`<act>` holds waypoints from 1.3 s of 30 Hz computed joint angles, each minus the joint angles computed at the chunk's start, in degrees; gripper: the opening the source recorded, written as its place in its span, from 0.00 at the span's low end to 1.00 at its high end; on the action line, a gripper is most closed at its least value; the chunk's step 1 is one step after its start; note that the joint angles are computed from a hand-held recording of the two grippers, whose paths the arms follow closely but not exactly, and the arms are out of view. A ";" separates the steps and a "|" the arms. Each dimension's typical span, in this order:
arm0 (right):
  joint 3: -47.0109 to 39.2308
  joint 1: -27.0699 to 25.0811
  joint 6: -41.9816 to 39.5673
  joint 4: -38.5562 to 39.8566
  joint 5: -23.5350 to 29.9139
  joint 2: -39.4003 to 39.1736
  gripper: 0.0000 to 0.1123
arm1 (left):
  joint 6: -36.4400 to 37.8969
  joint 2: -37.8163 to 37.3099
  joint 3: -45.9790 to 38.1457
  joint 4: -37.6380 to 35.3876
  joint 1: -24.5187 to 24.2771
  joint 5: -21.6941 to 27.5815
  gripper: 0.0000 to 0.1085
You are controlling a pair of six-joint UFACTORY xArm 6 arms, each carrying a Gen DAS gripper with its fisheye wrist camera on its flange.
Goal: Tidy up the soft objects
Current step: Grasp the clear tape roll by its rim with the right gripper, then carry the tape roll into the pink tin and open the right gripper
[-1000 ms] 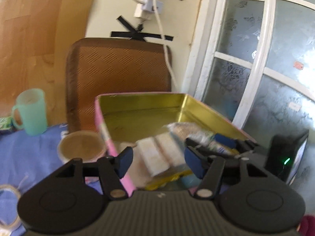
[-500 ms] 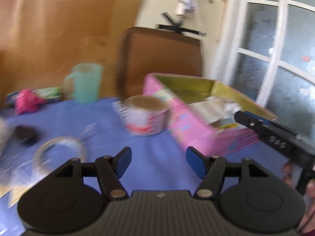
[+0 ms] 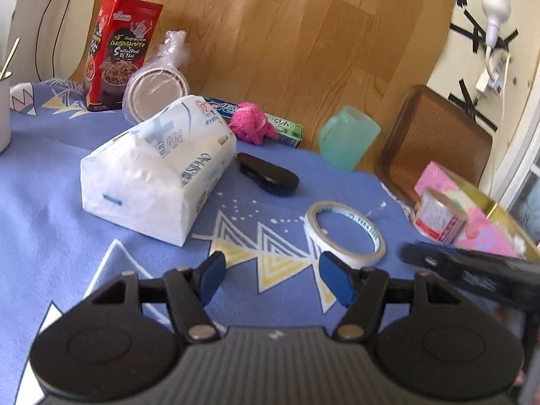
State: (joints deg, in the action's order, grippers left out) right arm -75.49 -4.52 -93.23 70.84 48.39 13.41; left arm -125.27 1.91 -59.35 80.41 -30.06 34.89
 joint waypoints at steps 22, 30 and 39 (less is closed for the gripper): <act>14.03 -7.02 -6.31 8.38 0.04 -9.11 0.10 | 23.46 11.90 -14.16 -17.59 -3.49 -13.29 0.25; 14.74 -11.67 -16.24 21.50 -0.84 -9.14 0.10 | 36.65 20.82 -26.92 -27.48 -5.66 -12.73 0.17; 13.69 -15.94 -31.34 37.08 -0.44 -8.17 0.10 | 54.09 33.78 -50.24 -37.01 -8.10 -8.01 0.18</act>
